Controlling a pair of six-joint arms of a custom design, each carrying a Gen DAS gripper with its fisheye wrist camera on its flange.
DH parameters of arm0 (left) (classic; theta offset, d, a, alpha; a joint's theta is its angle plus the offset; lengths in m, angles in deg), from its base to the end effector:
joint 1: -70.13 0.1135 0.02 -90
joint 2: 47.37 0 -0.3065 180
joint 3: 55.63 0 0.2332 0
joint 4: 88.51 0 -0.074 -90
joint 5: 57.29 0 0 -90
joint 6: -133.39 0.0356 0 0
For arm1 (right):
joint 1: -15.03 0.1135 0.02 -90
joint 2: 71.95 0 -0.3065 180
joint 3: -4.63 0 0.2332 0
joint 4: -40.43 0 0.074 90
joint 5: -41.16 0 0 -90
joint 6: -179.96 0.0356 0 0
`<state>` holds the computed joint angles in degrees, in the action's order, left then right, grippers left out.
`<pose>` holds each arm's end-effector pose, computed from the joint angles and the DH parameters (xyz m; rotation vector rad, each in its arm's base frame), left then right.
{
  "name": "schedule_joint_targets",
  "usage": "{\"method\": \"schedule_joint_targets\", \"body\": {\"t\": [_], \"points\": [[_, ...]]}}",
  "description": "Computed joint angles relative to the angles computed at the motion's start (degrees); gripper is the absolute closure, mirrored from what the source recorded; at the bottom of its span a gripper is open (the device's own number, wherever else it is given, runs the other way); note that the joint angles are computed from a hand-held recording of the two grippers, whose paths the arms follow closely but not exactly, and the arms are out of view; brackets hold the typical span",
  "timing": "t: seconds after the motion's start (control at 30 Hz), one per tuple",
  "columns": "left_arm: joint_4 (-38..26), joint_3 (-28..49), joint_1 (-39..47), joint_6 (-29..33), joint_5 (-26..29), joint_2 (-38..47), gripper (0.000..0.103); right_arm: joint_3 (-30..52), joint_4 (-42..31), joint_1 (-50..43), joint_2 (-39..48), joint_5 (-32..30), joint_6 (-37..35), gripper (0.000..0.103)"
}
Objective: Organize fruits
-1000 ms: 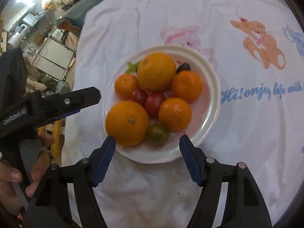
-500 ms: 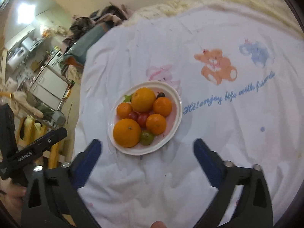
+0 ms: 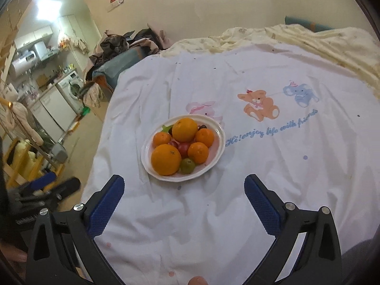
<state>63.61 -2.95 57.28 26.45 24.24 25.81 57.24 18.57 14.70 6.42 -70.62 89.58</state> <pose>0.2179 -0.0443 0.2436 -0.1533 2.3990 -0.0628 0.2405 0.0118 0.2333 -0.1774 2.3647 0.4493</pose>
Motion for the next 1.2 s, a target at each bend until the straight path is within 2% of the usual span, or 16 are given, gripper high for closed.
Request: {"method": "schedule_joint_targets", "body": {"t": [0.27,1.2], "points": [[4.45,-1.73,-1.68,-1.18,-2.85,-0.43,0.001,-2.09,4.13,4.96,-0.89,8.69,-0.25,0.000],[3.68,-1.26,-2.47,-1.67,-2.01,1.39,0.001,-2.01,4.58,5.52,-1.57,9.42,0.12,0.000]]}}
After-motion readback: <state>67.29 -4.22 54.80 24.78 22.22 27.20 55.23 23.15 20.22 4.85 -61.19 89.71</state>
